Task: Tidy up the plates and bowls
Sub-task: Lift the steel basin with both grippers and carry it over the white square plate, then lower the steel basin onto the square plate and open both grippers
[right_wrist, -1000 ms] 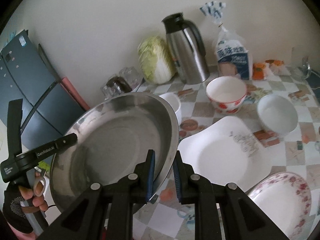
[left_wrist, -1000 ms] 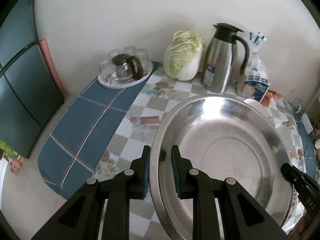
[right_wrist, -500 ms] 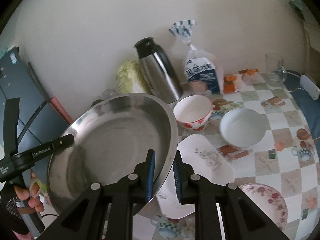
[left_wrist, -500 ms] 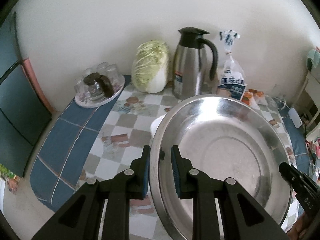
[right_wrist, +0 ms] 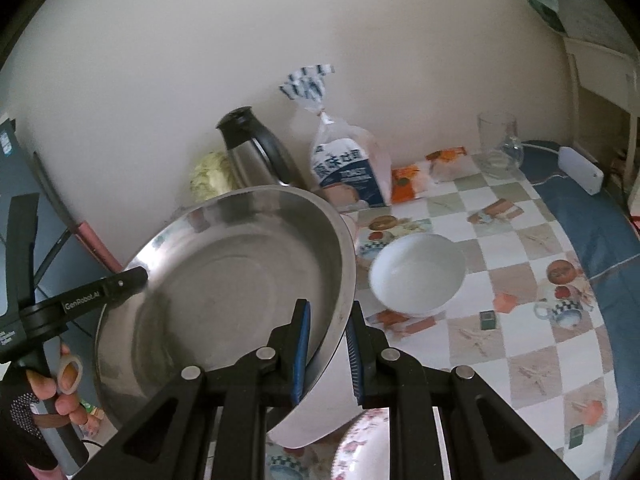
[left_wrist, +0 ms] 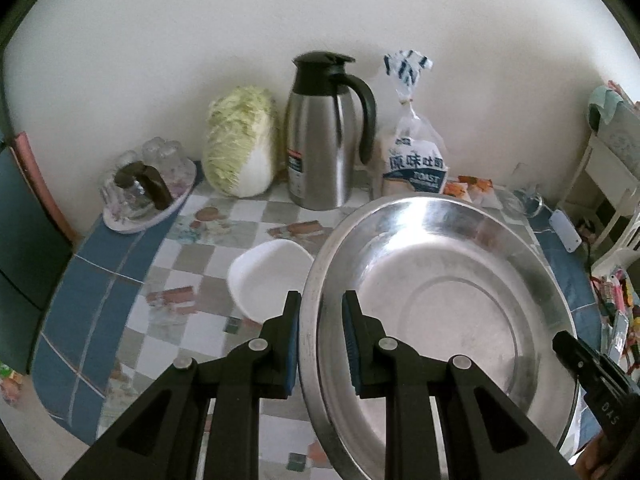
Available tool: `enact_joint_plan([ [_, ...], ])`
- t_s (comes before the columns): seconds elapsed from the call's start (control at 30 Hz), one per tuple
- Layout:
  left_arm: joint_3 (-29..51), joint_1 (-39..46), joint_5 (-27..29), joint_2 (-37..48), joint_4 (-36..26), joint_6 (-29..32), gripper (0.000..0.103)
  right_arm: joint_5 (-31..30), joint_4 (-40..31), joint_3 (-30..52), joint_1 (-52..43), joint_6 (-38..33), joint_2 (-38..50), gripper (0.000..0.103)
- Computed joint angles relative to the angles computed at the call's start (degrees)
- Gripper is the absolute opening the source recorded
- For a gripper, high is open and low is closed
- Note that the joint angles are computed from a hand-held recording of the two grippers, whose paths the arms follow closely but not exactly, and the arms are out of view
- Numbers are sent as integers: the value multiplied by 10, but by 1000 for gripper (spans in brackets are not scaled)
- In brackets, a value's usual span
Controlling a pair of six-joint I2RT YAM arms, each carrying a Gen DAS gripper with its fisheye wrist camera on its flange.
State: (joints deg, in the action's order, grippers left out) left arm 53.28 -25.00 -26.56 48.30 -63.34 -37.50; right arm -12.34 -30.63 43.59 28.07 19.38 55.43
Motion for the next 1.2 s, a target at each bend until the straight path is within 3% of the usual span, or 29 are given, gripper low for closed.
enact_joint_plan([
  [0.3,-94,52,78,-6,84,11,21,15,-2,-12,-14,-17,41,19],
  [0.67,-157,116,139,-10,126,41,21,46,12,-25,26,-7,100,19],
  [1.2,-205,150,181,8,187,63,21,68,37,-36,34,4,146,19],
])
